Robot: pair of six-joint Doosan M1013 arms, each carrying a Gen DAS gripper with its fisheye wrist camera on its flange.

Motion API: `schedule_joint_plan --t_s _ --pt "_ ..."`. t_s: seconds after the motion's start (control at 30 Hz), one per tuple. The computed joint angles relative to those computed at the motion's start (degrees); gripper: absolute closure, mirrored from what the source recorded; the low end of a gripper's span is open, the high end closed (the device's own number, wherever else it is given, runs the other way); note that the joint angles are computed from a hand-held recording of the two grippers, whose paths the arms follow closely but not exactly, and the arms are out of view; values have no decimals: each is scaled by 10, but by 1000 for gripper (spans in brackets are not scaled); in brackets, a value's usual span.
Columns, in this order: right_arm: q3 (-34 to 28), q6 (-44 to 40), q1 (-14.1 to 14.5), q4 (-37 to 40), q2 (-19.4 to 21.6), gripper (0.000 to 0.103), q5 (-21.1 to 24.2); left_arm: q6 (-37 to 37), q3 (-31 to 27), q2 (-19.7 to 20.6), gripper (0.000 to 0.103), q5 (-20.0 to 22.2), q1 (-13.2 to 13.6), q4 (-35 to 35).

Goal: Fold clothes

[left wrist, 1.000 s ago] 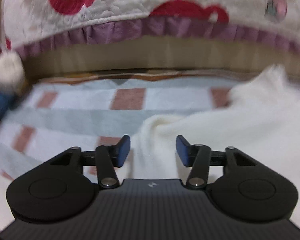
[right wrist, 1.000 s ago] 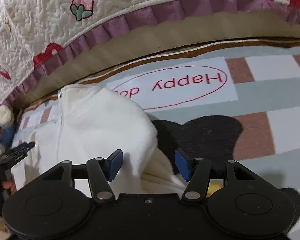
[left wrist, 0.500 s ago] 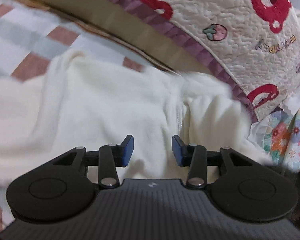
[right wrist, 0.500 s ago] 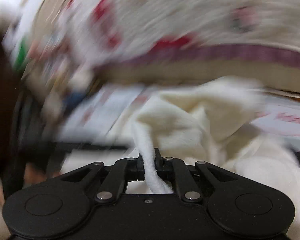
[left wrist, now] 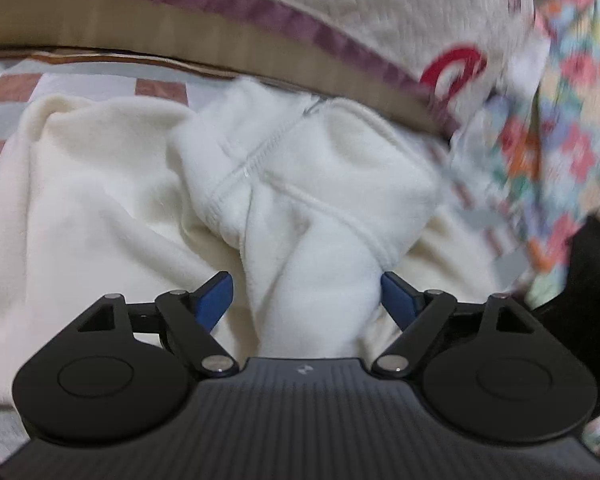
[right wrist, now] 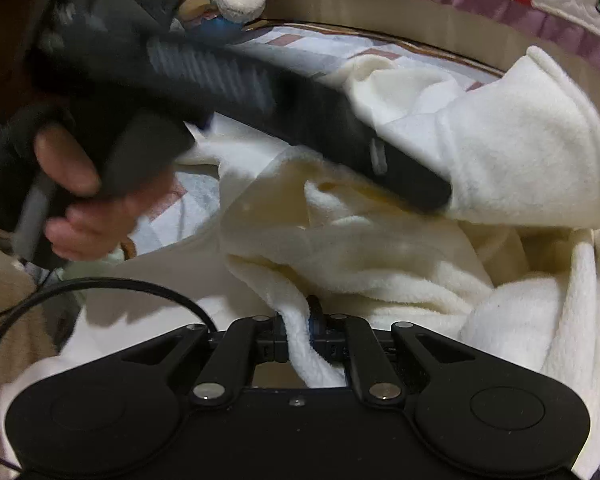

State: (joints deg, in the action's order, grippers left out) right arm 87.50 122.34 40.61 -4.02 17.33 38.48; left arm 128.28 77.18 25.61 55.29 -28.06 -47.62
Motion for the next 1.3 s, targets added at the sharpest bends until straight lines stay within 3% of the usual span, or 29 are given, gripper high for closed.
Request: schedule_joint_plan --t_s 0.03,0.1,0.13,0.23,0.3,0.33,0.37,0.57,0.7,0.77,0.83,0.87,0.9,0.93,0.97,1.0,1.17,1.3 --pt "0 0 0 5 -1 93 5 3 -1 2 23 -2 -4 16" --pt "-7 -2 1 8 -2 93 26 -26 -5 3 48 -12 -10 55" --pt "-13 -6 1 6 -2 93 43 -64 -15 7 66 -3 -7 70" --pt "-63 -30 3 -46 -6 88 114 -152 -16 4 73 -20 22 37" --pt "-87 -8 0 -113 -16 75 119 -172 -11 -3 73 -42 29 57" --pt "-95 16 -2 -148 -20 60 122 -178 -9 -5 74 -46 29 69" --pt "-100 34 -7 -172 -23 56 128 -167 -9 -6 74 -41 28 71" --pt "-88 81 -43 -184 -11 57 228 -172 -7 -9 71 -41 17 116" --pt "-59 136 -62 -177 -2 55 240 -141 -3 -7 69 -25 29 58" --pt "-49 162 -73 -161 -3 51 239 -103 -4 -4 53 -4 26 21" --pt "-42 210 -90 -132 -1 49 217 -65 -4 -3 44 12 20 0" --pt "-39 226 -99 -111 1 54 203 -57 -2 -5 44 6 14 9" --pt "-37 234 -103 -103 2 66 188 -54 1 -7 45 -5 11 19" --pt "-35 242 -105 -99 3 86 173 -53 4 -8 48 -15 8 28" --pt "-34 254 -99 -119 3 87 166 -59 6 -8 65 -24 10 28" --pt "-36 265 -93 -147 4 87 161 -68 8 -8 73 -34 12 25" --pt "-23 346 -62 -291 -28 88 151 -50 26 -21 79 -96 18 -37" --pt "-14 390 -39 -387 -56 89 206 -52 34 -28 83 -113 16 -44"
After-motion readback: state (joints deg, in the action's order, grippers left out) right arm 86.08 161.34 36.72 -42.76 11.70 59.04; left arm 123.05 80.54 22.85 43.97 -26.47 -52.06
